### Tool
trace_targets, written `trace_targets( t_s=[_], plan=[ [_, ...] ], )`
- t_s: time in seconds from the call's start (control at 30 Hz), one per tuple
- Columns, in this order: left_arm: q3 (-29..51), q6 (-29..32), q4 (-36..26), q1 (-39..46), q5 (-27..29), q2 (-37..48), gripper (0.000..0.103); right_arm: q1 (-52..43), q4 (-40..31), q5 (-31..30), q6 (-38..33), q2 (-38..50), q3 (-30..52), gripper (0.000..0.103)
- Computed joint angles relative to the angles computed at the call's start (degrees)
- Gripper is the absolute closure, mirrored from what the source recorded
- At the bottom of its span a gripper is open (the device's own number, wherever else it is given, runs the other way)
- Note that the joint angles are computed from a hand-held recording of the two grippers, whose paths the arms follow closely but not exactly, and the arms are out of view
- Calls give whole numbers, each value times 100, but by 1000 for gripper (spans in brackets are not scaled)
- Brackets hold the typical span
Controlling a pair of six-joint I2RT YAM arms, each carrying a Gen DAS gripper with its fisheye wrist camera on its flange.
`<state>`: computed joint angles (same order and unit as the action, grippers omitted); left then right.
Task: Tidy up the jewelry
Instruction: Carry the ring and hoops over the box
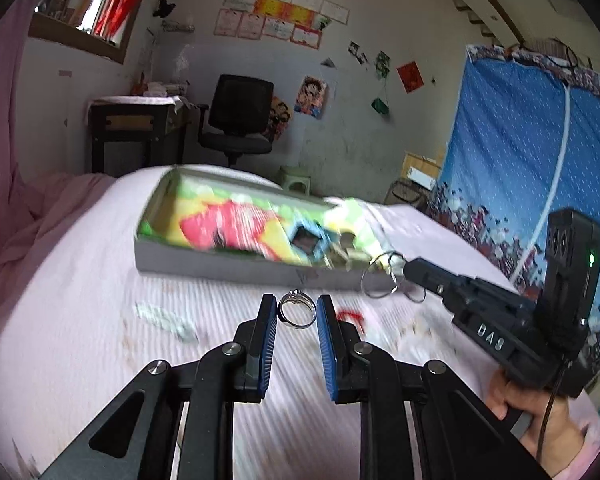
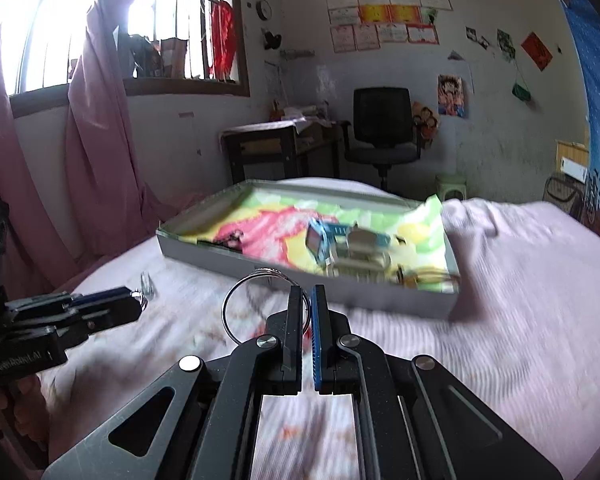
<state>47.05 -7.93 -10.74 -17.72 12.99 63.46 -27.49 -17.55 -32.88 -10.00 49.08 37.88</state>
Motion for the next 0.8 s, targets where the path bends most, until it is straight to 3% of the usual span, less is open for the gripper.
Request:
trace_targets(
  t_s=[0.27, 0.43, 0.53, 0.8],
  plan=[
    [1236, -83, 25, 268, -222, 1265, 84, 931, 690, 800, 453, 1051, 705, 99],
    [2209, -107, -496, 179, -601, 2216, 84, 1262, 908, 1259, 616, 1743, 1066, 99],
    [2473, -50, -695, 80, -835, 2536, 84, 1397, 933, 1582, 797, 2080, 1191, 99],
    [3066, -50, -1184, -34, -1159, 3169, 83, 1343, 972, 1756, 980, 2594, 1390, 99]
  ],
)
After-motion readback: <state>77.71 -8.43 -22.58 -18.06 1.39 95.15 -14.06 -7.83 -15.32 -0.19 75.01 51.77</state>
